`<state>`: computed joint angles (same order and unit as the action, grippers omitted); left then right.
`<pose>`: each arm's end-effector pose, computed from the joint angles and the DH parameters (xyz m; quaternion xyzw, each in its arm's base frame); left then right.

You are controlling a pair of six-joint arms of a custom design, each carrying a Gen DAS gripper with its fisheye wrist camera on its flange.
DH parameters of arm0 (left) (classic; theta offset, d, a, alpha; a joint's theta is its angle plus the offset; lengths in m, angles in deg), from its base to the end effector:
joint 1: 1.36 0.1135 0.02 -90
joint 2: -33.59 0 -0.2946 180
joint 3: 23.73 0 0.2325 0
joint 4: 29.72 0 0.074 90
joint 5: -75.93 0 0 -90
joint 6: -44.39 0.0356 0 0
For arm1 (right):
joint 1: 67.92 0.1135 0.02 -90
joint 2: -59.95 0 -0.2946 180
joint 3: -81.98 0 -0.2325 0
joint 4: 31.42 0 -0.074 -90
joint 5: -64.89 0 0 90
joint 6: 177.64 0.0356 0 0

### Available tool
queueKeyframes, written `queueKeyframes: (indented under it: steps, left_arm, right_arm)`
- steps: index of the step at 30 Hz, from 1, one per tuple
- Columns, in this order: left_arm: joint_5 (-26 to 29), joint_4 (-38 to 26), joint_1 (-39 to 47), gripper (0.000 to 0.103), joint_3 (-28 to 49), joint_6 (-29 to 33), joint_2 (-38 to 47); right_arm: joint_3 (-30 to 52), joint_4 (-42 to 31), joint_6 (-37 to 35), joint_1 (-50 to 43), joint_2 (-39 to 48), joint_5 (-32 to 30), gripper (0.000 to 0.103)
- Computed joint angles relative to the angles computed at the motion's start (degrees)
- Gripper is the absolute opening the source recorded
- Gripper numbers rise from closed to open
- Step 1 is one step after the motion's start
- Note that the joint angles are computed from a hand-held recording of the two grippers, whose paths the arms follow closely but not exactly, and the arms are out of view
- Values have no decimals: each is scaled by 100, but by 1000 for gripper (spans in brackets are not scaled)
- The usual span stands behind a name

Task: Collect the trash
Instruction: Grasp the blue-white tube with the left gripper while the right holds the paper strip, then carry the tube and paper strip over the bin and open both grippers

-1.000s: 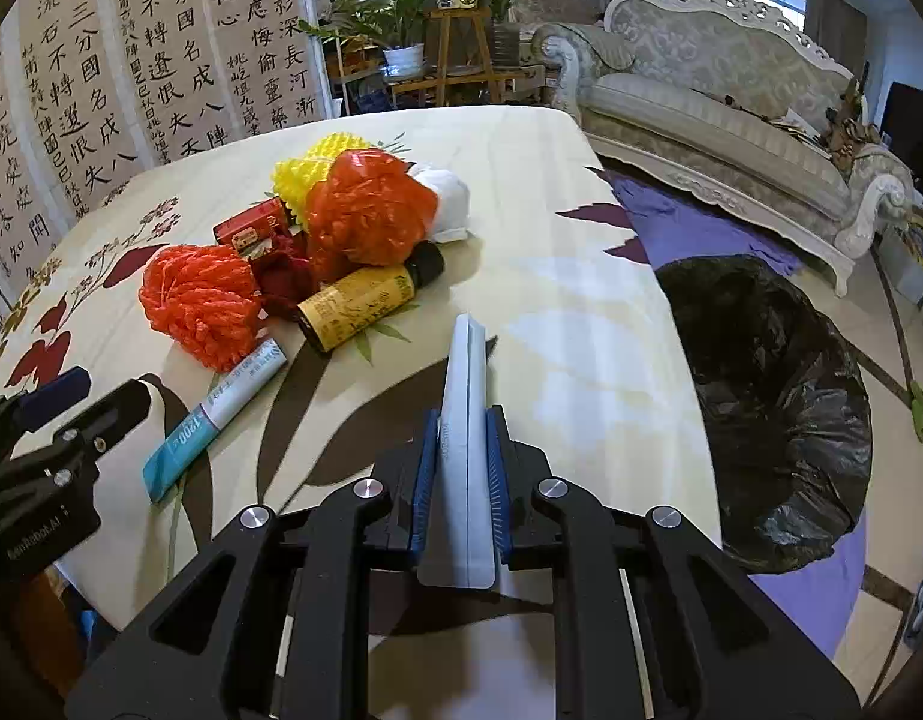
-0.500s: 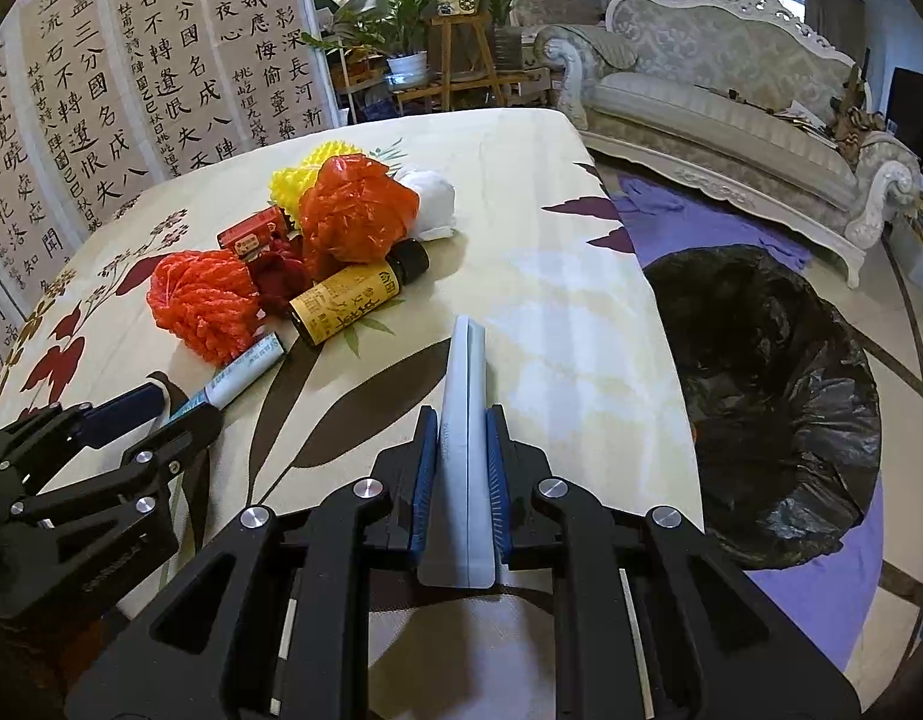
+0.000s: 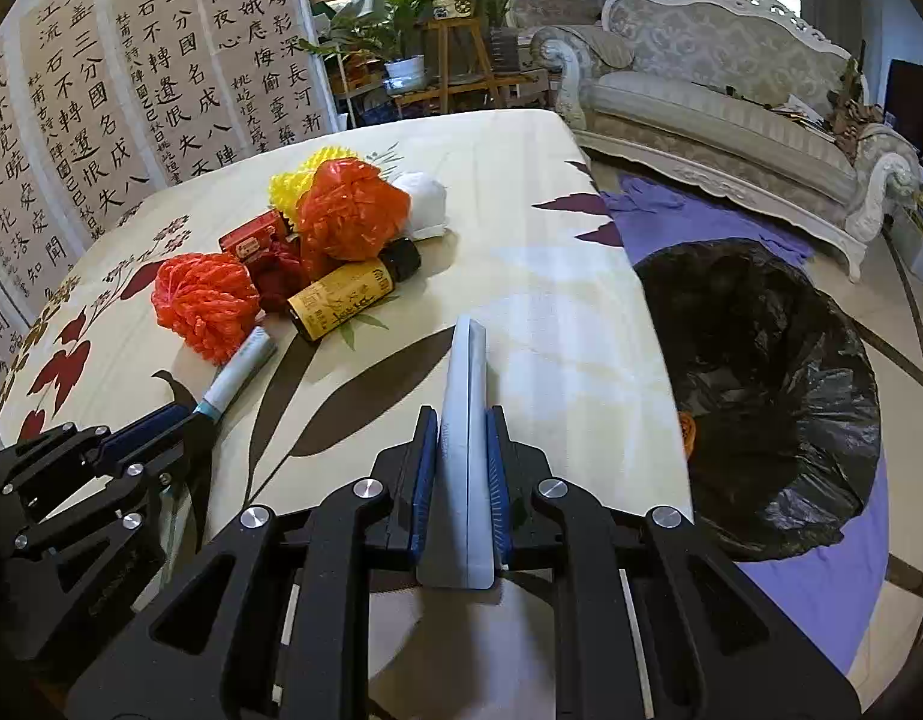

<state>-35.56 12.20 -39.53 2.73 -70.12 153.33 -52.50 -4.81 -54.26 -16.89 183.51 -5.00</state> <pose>0.1808 -0.1255 0.0535 0.0490 0.9279 -0.0188 0.3691 0.1969 0.2240 0.0475 -0.0856 0.9272 0.0964 0.3516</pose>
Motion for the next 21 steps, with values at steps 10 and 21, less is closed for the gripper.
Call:
queueKeyframes:
  steps: [10,21]
  left_arm:
    - [-145,129,-440,18,-180,-83,-500]
    - [98,-527,-577,18,662,148,-681]
  right_arm:
    - [-391,146,54,-67,-402,237,16]
    - [-1057,484,-60,-742,-893,468,16]
